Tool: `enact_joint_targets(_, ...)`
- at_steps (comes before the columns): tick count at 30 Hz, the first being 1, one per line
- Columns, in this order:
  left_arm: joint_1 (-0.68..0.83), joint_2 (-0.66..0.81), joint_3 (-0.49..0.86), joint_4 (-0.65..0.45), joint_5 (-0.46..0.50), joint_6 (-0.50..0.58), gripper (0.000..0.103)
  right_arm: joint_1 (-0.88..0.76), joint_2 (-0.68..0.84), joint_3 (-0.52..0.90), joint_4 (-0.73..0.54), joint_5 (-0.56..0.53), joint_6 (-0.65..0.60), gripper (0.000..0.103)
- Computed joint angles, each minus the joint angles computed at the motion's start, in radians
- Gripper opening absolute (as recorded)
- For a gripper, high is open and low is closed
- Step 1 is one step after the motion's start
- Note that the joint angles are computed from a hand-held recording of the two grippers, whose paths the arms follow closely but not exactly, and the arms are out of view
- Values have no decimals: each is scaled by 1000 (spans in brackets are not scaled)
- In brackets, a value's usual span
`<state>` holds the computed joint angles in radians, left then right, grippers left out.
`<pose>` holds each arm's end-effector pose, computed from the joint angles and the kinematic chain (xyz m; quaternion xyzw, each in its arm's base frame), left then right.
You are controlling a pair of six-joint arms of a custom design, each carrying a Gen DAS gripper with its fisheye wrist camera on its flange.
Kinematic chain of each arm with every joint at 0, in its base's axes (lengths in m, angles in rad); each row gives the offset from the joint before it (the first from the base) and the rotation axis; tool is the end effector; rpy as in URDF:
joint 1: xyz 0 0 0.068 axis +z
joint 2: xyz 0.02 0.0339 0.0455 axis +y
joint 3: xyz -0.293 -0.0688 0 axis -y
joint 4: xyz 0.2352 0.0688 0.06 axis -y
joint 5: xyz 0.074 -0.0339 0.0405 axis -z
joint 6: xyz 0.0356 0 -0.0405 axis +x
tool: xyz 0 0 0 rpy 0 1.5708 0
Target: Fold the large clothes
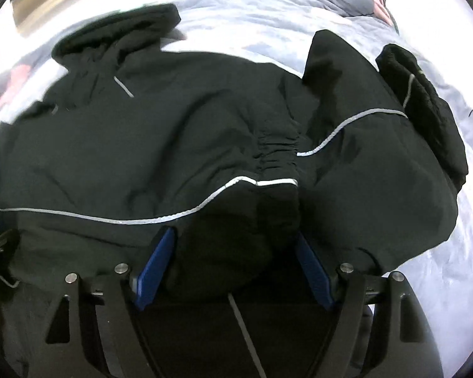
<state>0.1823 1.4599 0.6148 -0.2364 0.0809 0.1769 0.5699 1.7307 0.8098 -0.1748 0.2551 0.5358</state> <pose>0.2366 0.0407 0.1719 0.0072 0.9695 0.0046 0.2451 0.2628 0.1577 0.1554 0.0135 0.9644 0.0174 0.2636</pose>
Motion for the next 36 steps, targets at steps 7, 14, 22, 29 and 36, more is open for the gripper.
enact_joint_targets(7, -136, -106, 69, -109, 47, -80, 76, -96, -323, -181, -5, -103, -49, 79)
enact_joint_targets(14, -515, -45, 259, -116, 67, -278, 76, -517, -593, -394, -15, -129, -315, 79)
enact_joint_targets(22, -725, 309, 582, -48, 168, -475, 76, -1022, -401, -653, 476, -450, -478, 79)
enact_joint_targets(29, -806, 556, 857, -76, 156, -526, 76, -1050, -329, -694, 623, -521, -490, 88)
enact_joint_targets(36, -858, 704, 1036, -127, 79, -517, 76, -1141, -250, -710, 735, -686, -482, 91)
